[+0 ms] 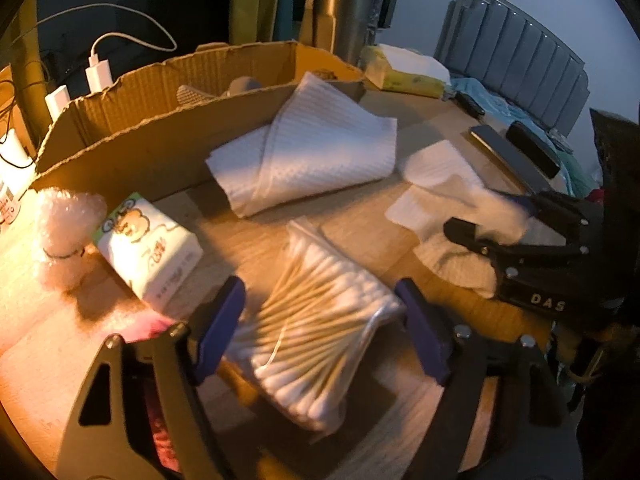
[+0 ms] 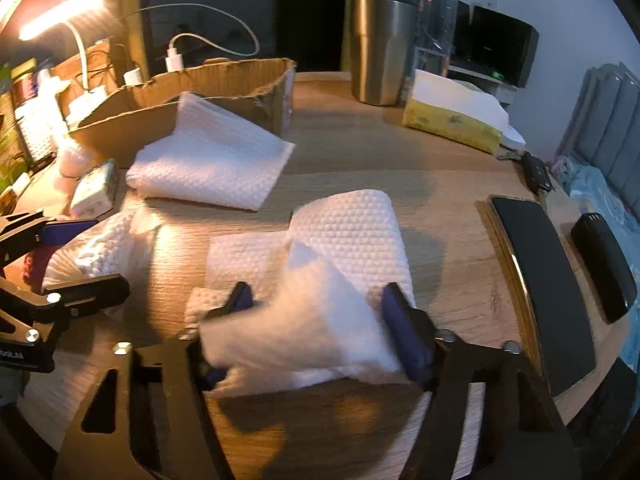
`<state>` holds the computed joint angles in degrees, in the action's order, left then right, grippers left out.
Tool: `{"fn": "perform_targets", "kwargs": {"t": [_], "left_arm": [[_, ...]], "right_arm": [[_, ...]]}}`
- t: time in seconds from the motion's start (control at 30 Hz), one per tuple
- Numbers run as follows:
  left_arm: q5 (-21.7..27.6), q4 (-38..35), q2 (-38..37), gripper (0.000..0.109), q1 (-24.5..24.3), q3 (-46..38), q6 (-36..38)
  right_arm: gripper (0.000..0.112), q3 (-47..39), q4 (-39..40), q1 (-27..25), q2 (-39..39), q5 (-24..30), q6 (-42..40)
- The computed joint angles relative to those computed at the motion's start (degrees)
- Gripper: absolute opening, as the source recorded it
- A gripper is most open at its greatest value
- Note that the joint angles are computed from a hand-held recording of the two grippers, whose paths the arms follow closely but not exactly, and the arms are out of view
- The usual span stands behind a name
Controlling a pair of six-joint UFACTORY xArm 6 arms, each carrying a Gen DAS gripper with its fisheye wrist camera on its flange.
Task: Organize soft objects
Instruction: 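Grasp the bag of cotton swabs with the left gripper while the right holds the towel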
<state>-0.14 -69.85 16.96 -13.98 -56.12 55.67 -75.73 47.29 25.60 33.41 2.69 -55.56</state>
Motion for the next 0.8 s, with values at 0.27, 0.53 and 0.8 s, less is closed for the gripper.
{"fn": "perform_targets", "kwargs": {"t": [0.27,0.53,0.8], "left_arm": [[2.72,-15.35,-2.92,0.068,0.08,0.55,13.88],[4.22,-23.06,-5.37,0.062,0.71,2.22,21.01],[5.78,-30.15,-8.60,0.061,2.22,3.63,27.01]], "right_arm": [[0.012,1.08,5.93,2.38,-1.40,1.58,-7.54],[0.012,2.33,10.02,3.49,-3.11,3.53,-11.76],[0.012,3.13,15.53,4.36,-5.25,2.75,-16.65]]}}
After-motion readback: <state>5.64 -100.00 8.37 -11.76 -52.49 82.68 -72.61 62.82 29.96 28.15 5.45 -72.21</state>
